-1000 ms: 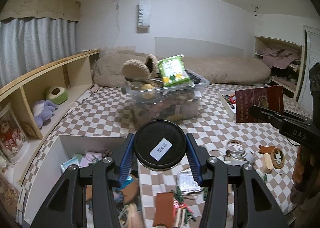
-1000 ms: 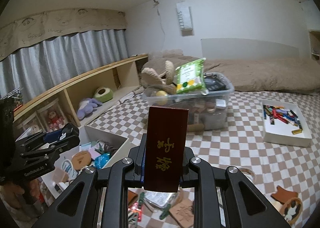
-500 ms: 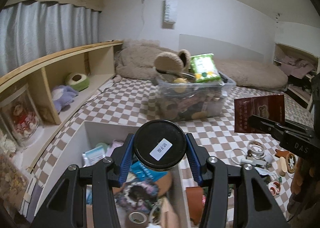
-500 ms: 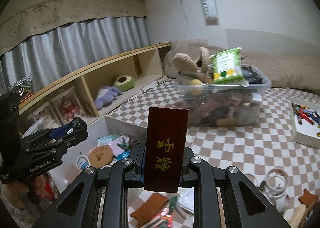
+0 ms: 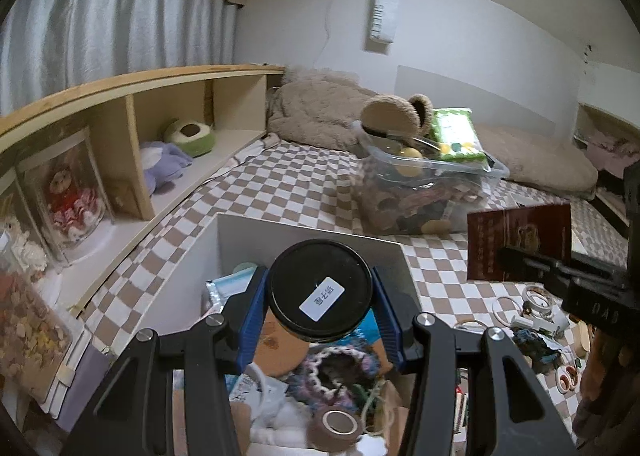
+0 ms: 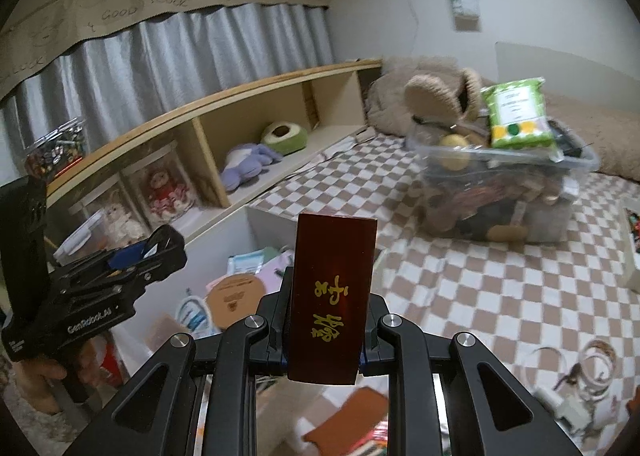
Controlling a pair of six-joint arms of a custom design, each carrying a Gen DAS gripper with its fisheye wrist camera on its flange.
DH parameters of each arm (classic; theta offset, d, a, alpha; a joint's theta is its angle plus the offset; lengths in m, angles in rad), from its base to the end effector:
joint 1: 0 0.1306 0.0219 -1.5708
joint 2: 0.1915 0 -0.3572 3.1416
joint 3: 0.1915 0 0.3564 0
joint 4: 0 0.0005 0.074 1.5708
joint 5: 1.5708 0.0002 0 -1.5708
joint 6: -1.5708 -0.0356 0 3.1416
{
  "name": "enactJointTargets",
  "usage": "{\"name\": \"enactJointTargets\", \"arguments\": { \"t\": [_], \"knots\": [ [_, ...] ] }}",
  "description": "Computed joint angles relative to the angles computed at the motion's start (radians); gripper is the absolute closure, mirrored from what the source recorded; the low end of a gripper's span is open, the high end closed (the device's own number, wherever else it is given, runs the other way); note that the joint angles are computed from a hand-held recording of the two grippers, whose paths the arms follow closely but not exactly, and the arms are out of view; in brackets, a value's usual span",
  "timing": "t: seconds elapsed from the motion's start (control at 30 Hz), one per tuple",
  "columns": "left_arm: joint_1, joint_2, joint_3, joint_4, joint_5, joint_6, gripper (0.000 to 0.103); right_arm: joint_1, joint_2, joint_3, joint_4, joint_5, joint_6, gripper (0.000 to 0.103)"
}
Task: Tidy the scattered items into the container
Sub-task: 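Carry the red box and black tin over the white cardboard box, then open both grippers to drop the red box and black tin inside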
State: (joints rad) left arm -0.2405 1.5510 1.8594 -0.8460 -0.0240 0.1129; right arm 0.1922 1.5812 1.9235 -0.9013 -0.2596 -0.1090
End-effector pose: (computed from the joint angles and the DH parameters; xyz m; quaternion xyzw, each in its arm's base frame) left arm 0.5018 -0.1227 0.5344 0.0495 0.8681 -0.0766 0.4880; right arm 0.5098 0.1080 0.5425 -0.0987 0.8640 0.1840 0.4581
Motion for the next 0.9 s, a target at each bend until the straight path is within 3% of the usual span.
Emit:
{"name": "enactJointTargets", "arguments": {
  "t": [0.27, 0.53, 0.9],
  "knots": [
    [0.050, -0.029, -0.039, 0.030, 0.012, 0.030, 0.053, 0.071, 0.056, 0.023, -0.043, -0.062, -0.010, 0.080],
    [0.073, -0.043, -0.057, 0.048, 0.028, 0.042, 0.053, 0.139, 0.132, 0.075, -0.123, -0.180, -0.052, 0.080],
    [0.088, -0.026, -0.056, 0.052, 0.036, 0.059, 0.053, 0.152, 0.224, 0.158, -0.248, -0.315, -0.060, 0.080]
  ]
}}
